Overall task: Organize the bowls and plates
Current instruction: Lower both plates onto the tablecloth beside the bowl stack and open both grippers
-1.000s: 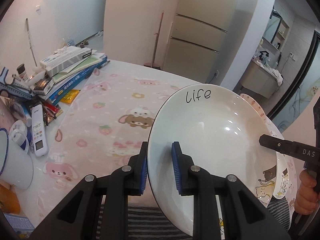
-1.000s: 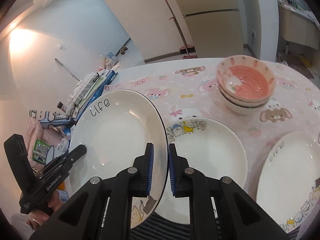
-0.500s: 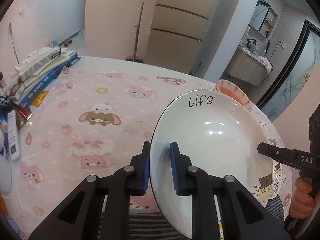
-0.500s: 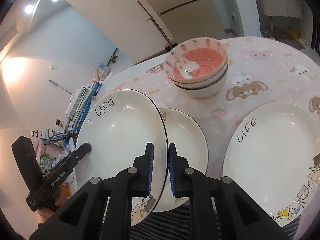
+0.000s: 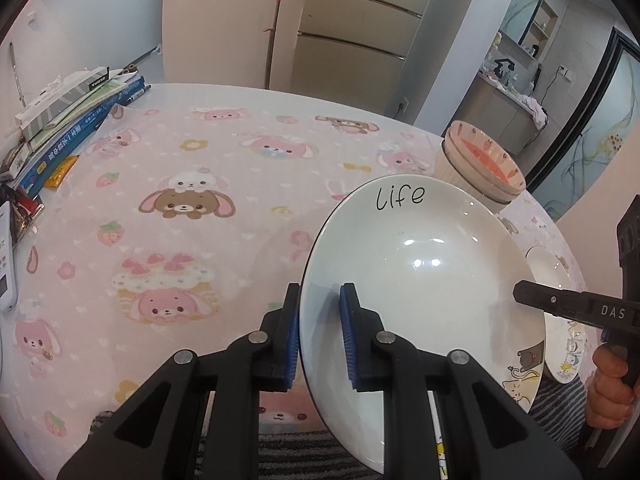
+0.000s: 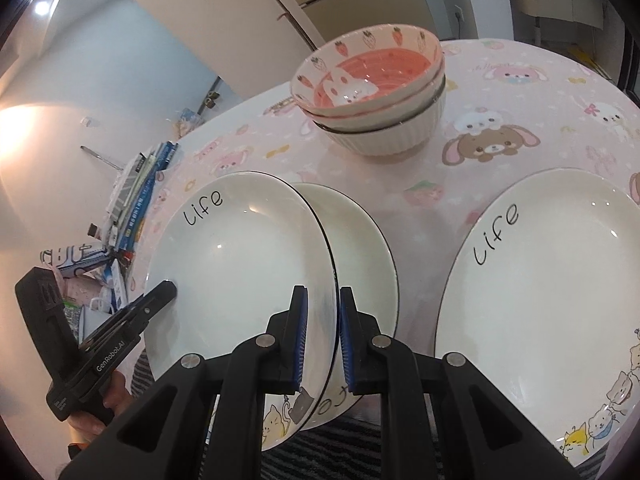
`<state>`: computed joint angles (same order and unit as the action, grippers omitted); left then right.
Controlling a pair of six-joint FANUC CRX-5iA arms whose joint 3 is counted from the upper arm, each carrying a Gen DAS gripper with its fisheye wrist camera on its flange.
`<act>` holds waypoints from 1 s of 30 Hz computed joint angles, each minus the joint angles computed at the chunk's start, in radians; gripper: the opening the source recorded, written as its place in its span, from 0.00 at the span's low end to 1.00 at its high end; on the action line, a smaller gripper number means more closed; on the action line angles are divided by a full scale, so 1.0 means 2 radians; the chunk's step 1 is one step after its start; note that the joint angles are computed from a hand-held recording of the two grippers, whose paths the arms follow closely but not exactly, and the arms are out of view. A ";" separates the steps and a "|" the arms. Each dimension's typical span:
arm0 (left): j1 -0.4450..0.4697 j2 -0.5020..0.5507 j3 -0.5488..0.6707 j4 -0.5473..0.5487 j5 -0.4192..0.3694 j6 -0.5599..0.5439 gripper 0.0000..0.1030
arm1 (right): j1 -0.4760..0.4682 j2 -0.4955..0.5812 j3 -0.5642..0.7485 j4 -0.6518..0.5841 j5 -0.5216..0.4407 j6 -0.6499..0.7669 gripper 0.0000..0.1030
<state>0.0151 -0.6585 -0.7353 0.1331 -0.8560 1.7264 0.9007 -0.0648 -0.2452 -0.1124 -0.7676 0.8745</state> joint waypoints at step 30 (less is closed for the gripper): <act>-0.153 0.081 0.076 -0.219 -0.015 0.168 0.14 | 0.060 -0.028 -0.097 0.205 0.042 -0.112 0.17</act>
<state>-0.2917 -0.4959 -0.5836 -0.3059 -0.8863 2.0633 1.0211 -0.1206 -0.4391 0.2979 -0.6845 0.6503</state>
